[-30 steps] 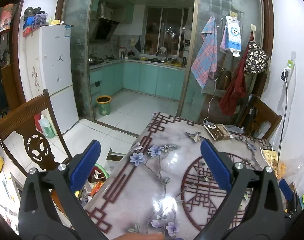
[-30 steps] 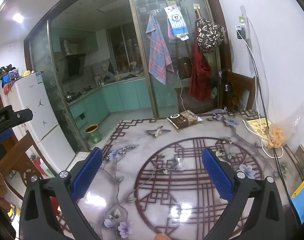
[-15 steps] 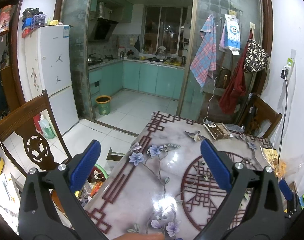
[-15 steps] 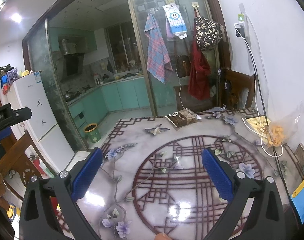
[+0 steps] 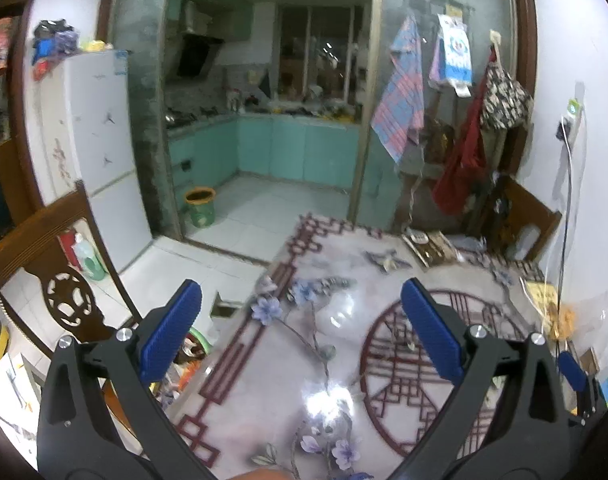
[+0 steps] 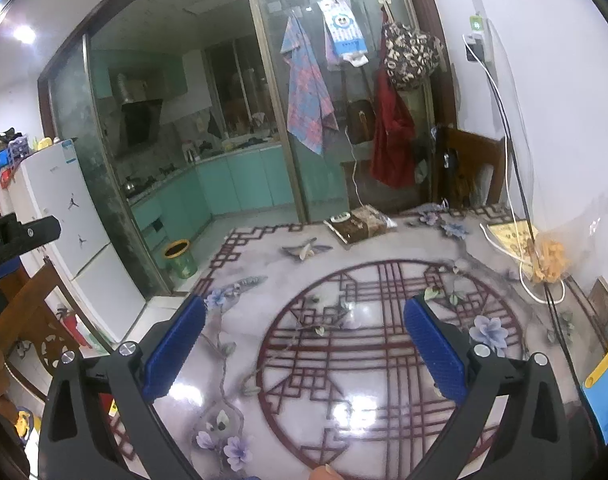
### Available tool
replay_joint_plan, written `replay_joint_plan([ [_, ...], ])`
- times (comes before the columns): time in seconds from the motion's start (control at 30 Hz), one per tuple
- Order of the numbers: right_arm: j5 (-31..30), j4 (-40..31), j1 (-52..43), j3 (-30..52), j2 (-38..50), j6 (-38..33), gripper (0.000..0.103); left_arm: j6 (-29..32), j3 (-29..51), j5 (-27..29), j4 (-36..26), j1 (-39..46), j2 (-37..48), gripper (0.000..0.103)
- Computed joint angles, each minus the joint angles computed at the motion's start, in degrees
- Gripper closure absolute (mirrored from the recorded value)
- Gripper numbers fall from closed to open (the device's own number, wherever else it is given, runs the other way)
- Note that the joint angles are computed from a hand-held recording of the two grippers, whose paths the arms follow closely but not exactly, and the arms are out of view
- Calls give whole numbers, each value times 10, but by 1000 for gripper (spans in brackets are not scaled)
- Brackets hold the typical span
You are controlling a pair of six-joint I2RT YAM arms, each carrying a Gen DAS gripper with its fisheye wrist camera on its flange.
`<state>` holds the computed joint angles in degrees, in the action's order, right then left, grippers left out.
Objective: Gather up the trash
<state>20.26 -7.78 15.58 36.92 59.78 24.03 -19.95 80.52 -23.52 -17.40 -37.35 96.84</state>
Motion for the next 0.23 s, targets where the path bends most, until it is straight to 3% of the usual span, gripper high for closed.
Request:
replay_joint_plan([
  [0.13, -27, 9, -35, -15, 41, -3, 7, -11, -13, 84, 22, 23, 66, 5],
  [0.23, -47, 33, -74, -40, 100, -20, 7, -18, -28, 115, 55, 36, 131, 5],
])
